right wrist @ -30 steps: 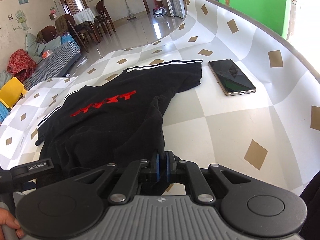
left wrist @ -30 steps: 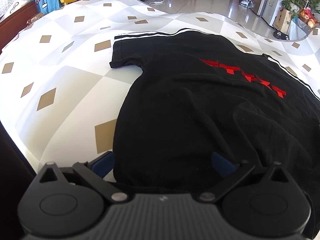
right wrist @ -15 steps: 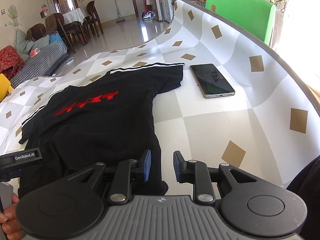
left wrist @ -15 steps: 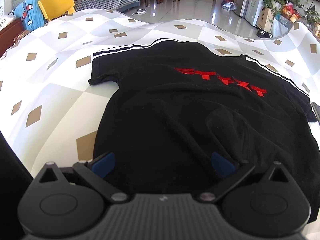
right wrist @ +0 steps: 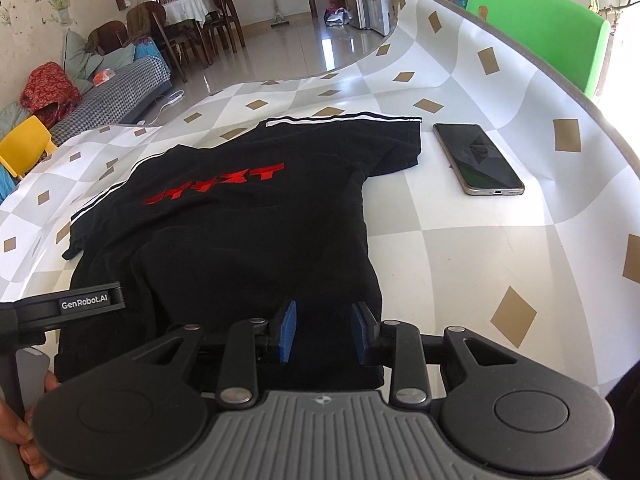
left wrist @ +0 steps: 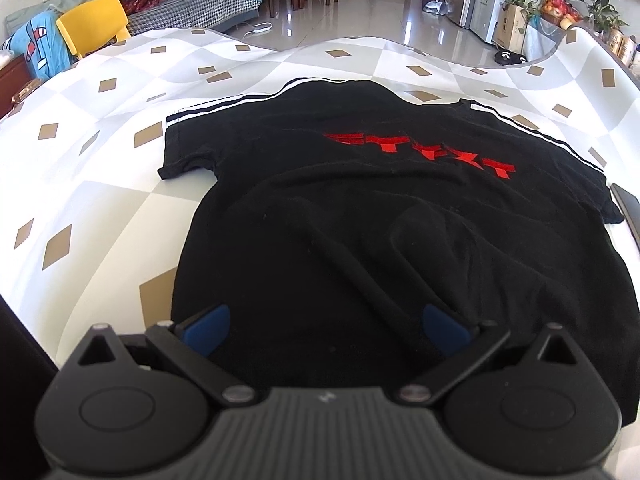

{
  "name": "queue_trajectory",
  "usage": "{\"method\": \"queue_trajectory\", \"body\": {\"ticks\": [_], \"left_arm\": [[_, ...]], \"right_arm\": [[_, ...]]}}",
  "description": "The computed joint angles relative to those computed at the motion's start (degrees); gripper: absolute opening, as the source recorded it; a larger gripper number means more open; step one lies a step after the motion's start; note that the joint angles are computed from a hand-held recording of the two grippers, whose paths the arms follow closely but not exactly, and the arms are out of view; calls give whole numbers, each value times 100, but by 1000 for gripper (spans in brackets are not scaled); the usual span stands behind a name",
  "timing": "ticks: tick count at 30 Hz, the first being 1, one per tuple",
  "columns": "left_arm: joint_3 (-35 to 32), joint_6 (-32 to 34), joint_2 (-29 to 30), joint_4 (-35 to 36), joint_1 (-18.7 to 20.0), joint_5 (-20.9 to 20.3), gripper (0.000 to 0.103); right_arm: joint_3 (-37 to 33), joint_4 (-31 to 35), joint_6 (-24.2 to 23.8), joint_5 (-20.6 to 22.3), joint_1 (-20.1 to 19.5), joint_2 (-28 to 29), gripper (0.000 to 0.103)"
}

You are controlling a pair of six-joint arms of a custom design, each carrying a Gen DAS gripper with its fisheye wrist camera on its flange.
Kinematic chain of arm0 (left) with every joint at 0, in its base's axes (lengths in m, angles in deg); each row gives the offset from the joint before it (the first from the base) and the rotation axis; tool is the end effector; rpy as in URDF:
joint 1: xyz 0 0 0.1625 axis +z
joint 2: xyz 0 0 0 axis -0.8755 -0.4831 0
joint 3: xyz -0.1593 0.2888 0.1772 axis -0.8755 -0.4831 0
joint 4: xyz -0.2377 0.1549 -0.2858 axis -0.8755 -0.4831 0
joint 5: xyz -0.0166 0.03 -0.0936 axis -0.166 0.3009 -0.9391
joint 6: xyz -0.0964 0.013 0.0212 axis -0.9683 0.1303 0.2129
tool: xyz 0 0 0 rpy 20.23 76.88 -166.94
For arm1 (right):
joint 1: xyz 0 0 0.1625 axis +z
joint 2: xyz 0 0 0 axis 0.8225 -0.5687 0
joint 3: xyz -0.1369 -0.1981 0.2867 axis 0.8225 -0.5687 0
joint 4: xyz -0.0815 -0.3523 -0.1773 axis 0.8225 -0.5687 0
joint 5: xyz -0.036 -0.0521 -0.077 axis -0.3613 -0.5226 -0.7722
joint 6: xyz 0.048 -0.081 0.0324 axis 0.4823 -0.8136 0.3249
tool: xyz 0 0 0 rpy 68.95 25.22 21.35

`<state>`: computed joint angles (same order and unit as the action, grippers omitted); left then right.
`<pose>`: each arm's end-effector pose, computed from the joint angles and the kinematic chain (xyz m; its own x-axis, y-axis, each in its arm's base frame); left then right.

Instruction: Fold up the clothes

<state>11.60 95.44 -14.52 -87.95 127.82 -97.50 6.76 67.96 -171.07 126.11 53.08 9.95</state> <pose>-0.0930 -0.6820 0.0999 -0.6115 0.5309 -0.5867 0.7103 0.6950 -0.1114 0.2022 -0.4749 0.0389 -0.6181 0.6695 0.4121 -0.0411 0.4960 -0.8674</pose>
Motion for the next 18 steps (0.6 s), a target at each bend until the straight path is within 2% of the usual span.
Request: {"method": "queue_trajectory", "body": {"ticks": [4, 10, 15, 18], "left_arm": [[-143, -174, 37, 256, 30, 13, 103], [-297, -310, 155, 441, 27, 31, 103], [-377, -232, 238, 409, -27, -75, 103], [-452, -252, 312, 476, -60, -79, 103]], "right_arm": [[-219, 141, -324, -172, -127, 62, 30], [-539, 651, -396, -594, -474, 107, 31], [-741, 672, -1373, -857, -684, 22, 31], [-750, 615, -1775, -1078, -827, -97, 31]]}}
